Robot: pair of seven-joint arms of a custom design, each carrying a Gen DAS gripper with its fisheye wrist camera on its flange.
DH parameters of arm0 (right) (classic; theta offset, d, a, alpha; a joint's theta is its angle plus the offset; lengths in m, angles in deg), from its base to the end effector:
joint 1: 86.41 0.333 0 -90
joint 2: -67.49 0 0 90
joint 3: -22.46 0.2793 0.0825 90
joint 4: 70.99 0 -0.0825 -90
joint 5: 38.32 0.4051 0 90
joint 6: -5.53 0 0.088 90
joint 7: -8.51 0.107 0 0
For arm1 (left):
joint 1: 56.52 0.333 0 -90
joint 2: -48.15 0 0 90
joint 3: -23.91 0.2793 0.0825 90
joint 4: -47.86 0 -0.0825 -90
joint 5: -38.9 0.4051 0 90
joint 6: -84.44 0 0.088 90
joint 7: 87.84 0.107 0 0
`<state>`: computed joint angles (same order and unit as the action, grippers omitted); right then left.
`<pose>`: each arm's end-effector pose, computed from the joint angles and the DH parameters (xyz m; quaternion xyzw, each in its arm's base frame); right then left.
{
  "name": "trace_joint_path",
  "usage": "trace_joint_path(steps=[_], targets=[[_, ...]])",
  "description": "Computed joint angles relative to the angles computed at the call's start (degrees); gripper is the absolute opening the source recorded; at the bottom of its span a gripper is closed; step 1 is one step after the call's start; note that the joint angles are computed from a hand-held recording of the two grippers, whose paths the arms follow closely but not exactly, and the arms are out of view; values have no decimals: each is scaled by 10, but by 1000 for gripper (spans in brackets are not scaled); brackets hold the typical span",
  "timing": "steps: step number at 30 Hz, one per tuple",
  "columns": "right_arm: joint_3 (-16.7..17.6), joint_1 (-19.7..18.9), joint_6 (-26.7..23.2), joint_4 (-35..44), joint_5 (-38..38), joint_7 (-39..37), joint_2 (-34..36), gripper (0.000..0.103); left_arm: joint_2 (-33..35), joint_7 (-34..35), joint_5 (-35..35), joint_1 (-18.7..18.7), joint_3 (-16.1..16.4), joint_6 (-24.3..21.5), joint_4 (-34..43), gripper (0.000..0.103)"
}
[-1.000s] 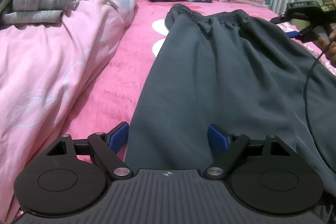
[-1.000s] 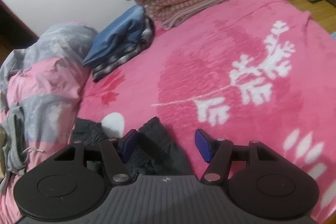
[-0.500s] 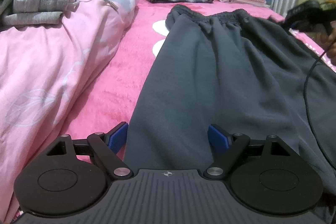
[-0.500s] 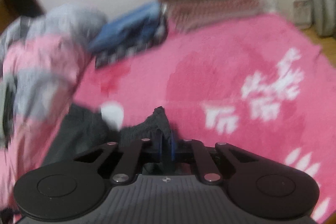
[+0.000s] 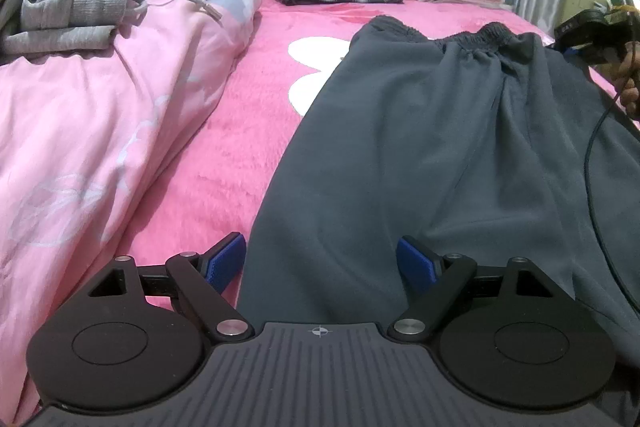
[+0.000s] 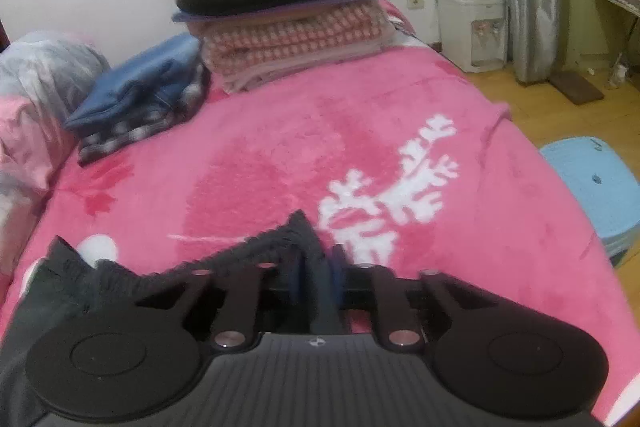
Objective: Fold clothes
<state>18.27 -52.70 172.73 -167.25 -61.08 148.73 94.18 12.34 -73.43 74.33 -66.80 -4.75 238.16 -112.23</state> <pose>0.6102 0.3811 0.3750 -0.6556 0.6474 -0.1589 0.3547 0.3267 -0.2550 0.3615 -0.7041 0.6071 -0.2311 0.2868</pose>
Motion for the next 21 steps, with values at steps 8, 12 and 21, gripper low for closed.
trace_joint_path(steps=[8, 12, 21], targets=[[38, -15, 8, -41, -57, -67, -59, 36, 6, -5, 9, 8, -4, 4, 4, 85], [70, -9, -69, 17, -59, -234, -21, 36, 7, -10, 12, 8, -4, 4, 3, 85], [-46, 84, -144, 86, -214, -77, 30, 40, 6, -11, 15, 8, 0, 13, 0, 85]])
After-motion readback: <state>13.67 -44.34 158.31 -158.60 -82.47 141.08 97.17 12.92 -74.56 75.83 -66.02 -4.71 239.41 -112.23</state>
